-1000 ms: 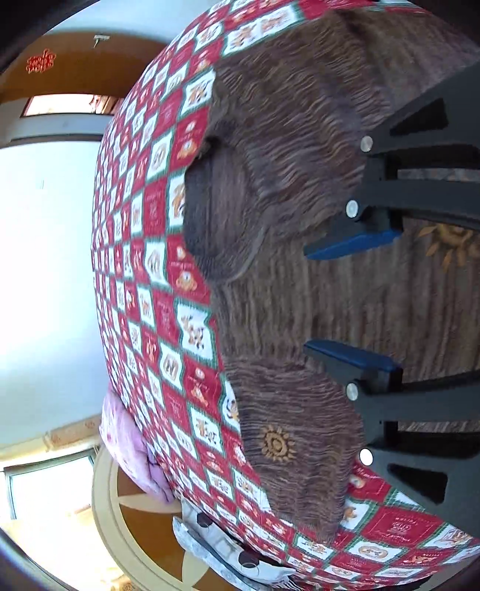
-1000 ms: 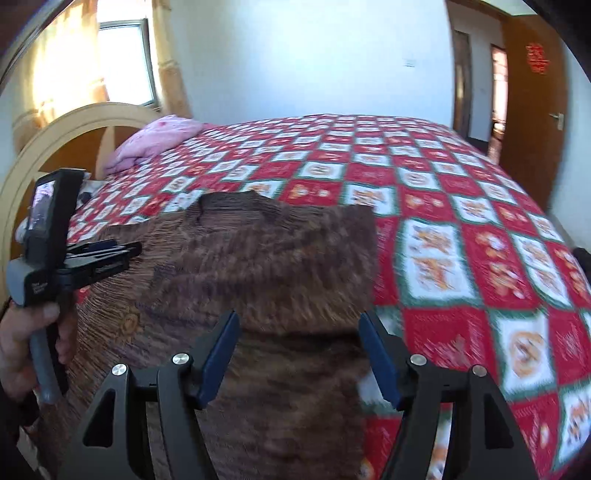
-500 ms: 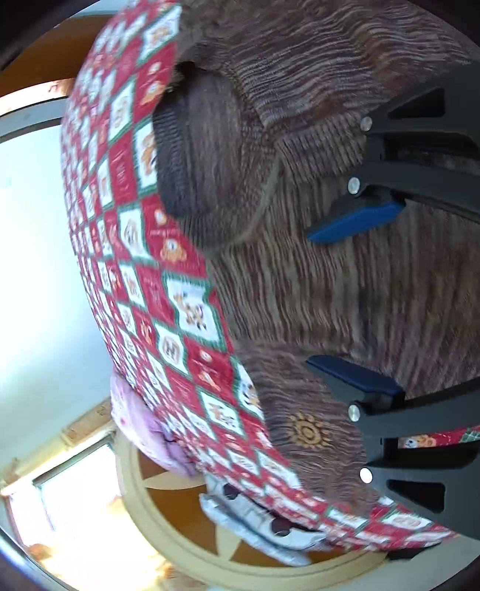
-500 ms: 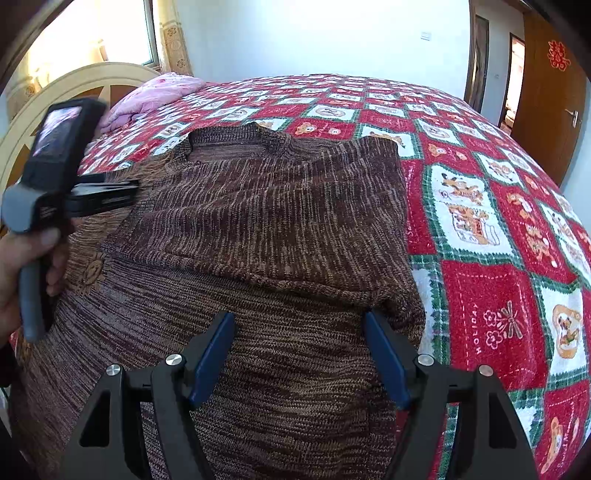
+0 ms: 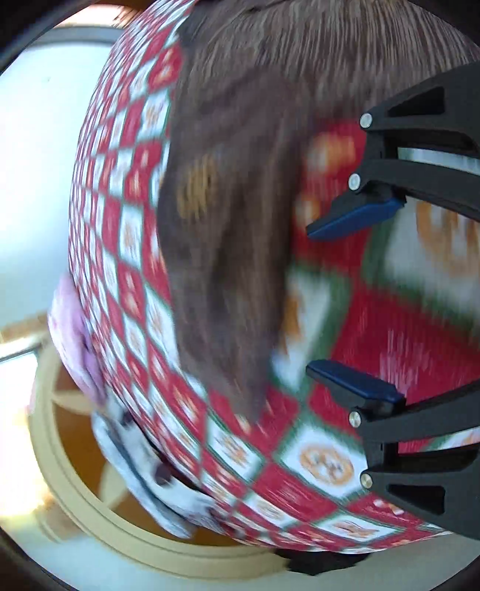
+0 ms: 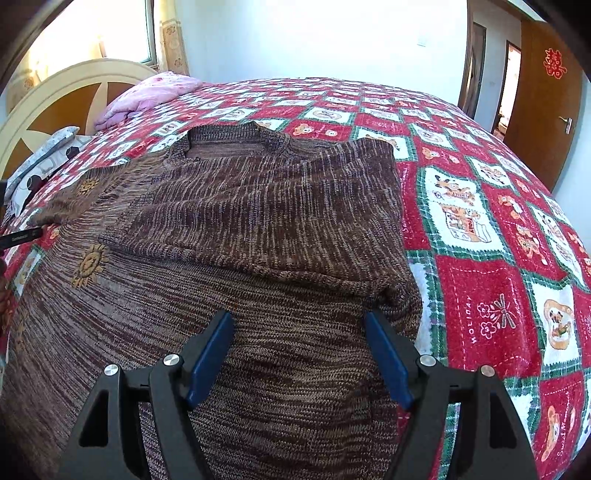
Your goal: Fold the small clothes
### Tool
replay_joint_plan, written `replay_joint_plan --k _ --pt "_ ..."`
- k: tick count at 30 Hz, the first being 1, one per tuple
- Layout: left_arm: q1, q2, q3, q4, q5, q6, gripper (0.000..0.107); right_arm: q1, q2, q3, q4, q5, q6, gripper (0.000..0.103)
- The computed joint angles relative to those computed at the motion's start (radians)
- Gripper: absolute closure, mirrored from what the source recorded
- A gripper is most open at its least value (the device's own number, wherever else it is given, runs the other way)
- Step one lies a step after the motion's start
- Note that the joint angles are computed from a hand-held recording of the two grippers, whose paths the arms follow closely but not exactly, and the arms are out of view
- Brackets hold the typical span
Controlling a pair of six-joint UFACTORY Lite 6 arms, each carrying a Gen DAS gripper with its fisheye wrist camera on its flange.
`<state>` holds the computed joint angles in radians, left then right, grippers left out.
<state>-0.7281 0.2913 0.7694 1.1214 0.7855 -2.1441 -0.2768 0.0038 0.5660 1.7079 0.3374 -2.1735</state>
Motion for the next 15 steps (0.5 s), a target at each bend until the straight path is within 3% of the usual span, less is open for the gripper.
replay_joint_plan --k 2,8,15 --pt "0.054 -0.081 -0.099 0.065 -0.051 -0.075 0.027 0.007 -0.007 -0.009 0.033 -0.009 -0.030 0.028" --pt "0.305 -0.237 -0.255 0.300 -0.278 -0.303 0.028 0.020 -0.025 -0.027 0.101 -0.025 -0.091 0.027" --pt "0.435 -0.219 -0.265 0.707 -0.328 -0.739 0.030 0.019 -0.022 -0.025 0.100 -0.025 -0.091 0.027"
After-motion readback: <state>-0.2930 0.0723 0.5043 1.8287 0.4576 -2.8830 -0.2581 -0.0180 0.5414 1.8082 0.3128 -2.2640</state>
